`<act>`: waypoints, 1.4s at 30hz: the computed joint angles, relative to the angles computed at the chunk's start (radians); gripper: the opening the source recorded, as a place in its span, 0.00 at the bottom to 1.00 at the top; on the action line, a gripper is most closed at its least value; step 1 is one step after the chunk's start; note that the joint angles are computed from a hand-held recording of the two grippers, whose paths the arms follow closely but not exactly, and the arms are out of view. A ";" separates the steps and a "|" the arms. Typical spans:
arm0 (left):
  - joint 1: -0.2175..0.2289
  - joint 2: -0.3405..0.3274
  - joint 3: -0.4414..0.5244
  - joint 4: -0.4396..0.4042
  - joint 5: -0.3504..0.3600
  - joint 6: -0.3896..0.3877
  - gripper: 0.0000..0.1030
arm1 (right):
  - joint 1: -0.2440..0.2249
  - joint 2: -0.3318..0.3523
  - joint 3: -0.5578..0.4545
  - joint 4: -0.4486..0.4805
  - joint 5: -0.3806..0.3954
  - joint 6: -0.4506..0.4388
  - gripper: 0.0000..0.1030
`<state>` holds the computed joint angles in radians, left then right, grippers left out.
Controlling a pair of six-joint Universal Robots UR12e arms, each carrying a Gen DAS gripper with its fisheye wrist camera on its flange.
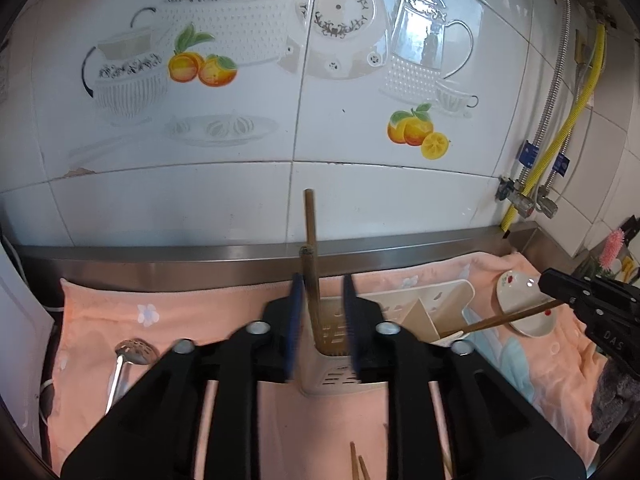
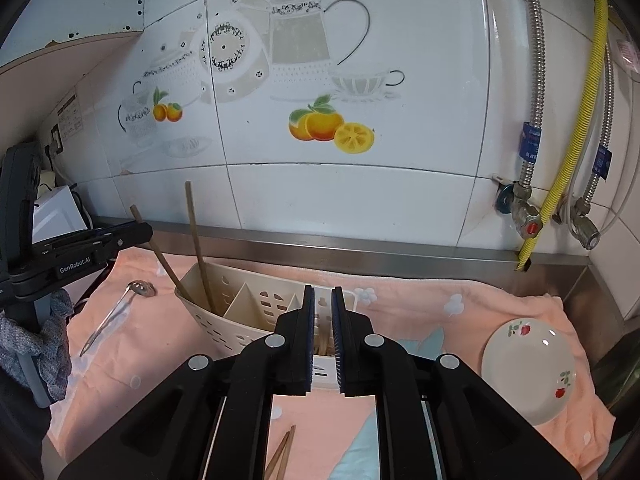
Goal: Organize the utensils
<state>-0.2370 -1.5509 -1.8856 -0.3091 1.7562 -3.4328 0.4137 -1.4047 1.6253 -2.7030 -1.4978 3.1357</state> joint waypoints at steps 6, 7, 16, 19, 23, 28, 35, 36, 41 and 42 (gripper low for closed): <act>-0.005 0.010 -0.008 0.001 0.011 -0.002 0.39 | -0.002 -0.014 0.014 -0.021 -0.005 0.005 0.26; -0.007 0.012 -0.010 0.001 0.015 -0.003 0.41 | -0.001 -0.017 0.017 -0.026 -0.008 0.005 0.27; -0.025 0.040 -0.034 0.007 0.058 -0.002 0.63 | -0.002 -0.042 0.040 -0.047 -0.015 0.018 0.46; -0.030 0.051 -0.044 0.000 0.075 -0.007 0.73 | -0.002 -0.053 0.048 -0.049 -0.017 0.023 0.53; -0.039 0.066 -0.061 0.008 0.094 -0.008 0.77 | 0.001 -0.071 0.066 -0.058 -0.026 0.019 0.58; -0.045 0.093 -0.096 0.028 0.103 -0.024 0.83 | 0.005 -0.097 0.091 -0.062 -0.030 0.015 0.65; -0.054 0.127 -0.141 0.042 0.118 -0.048 0.88 | 0.015 -0.131 0.134 -0.077 -0.044 0.003 0.75; -0.055 0.131 -0.147 0.044 0.119 -0.052 0.89 | 0.018 -0.136 0.142 -0.081 -0.046 -0.001 0.75; -0.059 0.156 -0.182 0.047 0.116 -0.073 0.92 | 0.033 -0.154 0.178 -0.106 -0.076 -0.023 0.80; -0.060 0.159 -0.187 0.043 0.116 -0.076 0.92 | 0.036 -0.158 0.185 -0.108 -0.077 -0.026 0.81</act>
<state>-0.2970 -1.3915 -2.0725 -0.2660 1.8718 -3.5093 0.4492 -1.5624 1.8100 -2.8106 -1.5747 3.1100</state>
